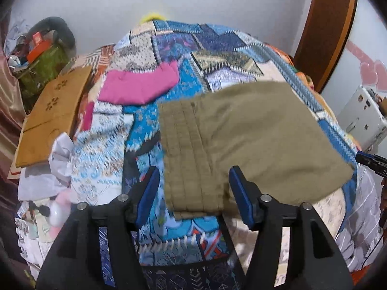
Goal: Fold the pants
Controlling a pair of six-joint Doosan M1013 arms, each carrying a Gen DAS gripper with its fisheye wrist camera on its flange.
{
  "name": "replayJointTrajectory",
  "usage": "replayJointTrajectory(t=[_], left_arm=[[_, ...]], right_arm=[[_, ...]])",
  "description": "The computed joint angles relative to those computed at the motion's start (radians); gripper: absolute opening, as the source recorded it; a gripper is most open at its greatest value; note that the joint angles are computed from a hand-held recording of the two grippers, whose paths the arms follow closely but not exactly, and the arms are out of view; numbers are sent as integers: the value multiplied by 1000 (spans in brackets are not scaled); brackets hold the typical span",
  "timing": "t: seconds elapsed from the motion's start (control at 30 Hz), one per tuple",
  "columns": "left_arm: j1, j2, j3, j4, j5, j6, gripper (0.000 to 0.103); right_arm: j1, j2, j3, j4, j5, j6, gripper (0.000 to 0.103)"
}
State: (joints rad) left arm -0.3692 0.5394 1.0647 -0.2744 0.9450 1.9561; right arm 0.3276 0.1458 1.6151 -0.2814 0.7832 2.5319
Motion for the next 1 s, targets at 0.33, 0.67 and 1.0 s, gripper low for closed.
replayJointTrajectory(t=[0.33, 0.67, 1.0], left_arm=[[-9, 129, -236, 71, 65, -103, 69], [-18, 317, -517, 92, 265, -146, 69], [-1, 383, -591, 40, 334, -205, 71]], right_arm=[[-37, 43, -79, -147, -26, -25, 48], [-130, 149, -177, -45, -84, -171, 48], [-182, 284, -294, 96, -9, -369, 48]])
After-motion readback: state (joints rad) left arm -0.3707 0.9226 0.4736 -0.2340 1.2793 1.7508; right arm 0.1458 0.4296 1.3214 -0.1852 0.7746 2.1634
